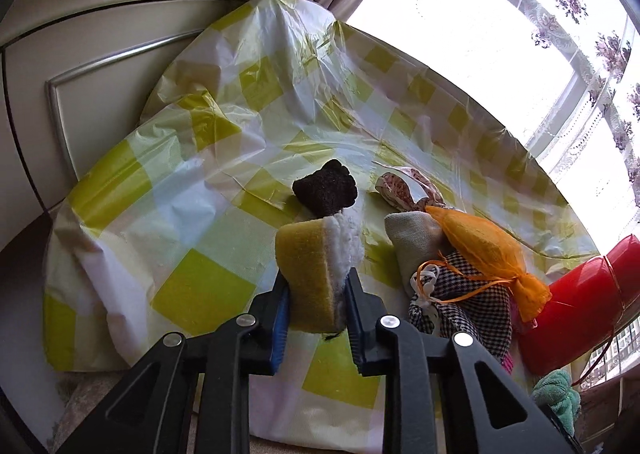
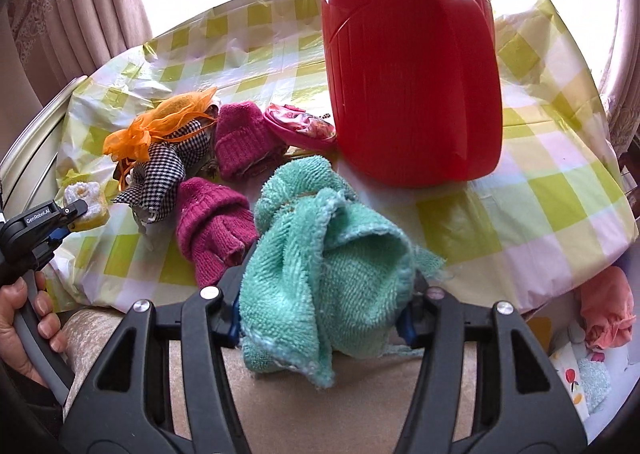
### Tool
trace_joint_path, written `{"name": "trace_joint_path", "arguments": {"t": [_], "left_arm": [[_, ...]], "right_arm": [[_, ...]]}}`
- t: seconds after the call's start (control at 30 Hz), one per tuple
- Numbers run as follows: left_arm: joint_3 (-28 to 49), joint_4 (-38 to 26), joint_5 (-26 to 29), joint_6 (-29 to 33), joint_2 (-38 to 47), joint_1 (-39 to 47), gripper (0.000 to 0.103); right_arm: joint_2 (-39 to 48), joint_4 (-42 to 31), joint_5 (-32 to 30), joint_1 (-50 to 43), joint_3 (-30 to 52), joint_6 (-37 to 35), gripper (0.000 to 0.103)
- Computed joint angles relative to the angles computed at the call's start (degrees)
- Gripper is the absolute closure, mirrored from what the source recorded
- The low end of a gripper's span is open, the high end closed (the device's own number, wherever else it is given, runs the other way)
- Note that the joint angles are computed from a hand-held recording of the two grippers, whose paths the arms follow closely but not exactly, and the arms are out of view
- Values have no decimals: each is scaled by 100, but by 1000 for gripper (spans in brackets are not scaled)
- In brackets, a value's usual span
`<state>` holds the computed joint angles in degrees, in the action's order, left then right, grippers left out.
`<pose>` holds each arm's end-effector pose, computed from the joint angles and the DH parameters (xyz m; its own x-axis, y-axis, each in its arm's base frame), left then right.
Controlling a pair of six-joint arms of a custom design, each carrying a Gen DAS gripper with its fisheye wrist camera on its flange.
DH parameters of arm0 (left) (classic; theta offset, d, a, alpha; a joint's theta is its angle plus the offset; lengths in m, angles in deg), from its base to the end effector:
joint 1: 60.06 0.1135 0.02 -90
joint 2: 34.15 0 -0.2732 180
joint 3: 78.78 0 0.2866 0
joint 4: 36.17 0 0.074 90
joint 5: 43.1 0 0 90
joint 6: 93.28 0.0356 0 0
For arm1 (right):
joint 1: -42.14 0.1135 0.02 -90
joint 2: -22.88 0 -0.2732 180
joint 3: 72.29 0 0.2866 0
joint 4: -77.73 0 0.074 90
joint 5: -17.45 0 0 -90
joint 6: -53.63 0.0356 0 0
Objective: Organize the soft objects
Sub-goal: 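Carry both items to the white box and open both tools to release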
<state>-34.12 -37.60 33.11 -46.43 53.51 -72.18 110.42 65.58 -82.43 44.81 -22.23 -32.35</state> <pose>0.2912 -0.0538 0.1150 -0.5250 -0.5666 -0.6351 -0.4407 0.8193 -0.3666 0.3057 0.0204 0.1290 -0.7702 0.0332 -0.6370 -0.1032 0.9790 0.1758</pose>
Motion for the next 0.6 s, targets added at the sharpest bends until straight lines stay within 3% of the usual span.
{"name": "trace_joint_path", "arguments": {"t": [0.3, 0.6], "left_arm": [[-391, -893, -795, -527, -1203, -1729, 77], [472, -1068, -956, -732, -462, -3471, 77]], "right_arm": [[-901, -319, -214, -307, -506, -243, 43], [-1957, -954, -543, -1315, -991, -879, 43]]}}
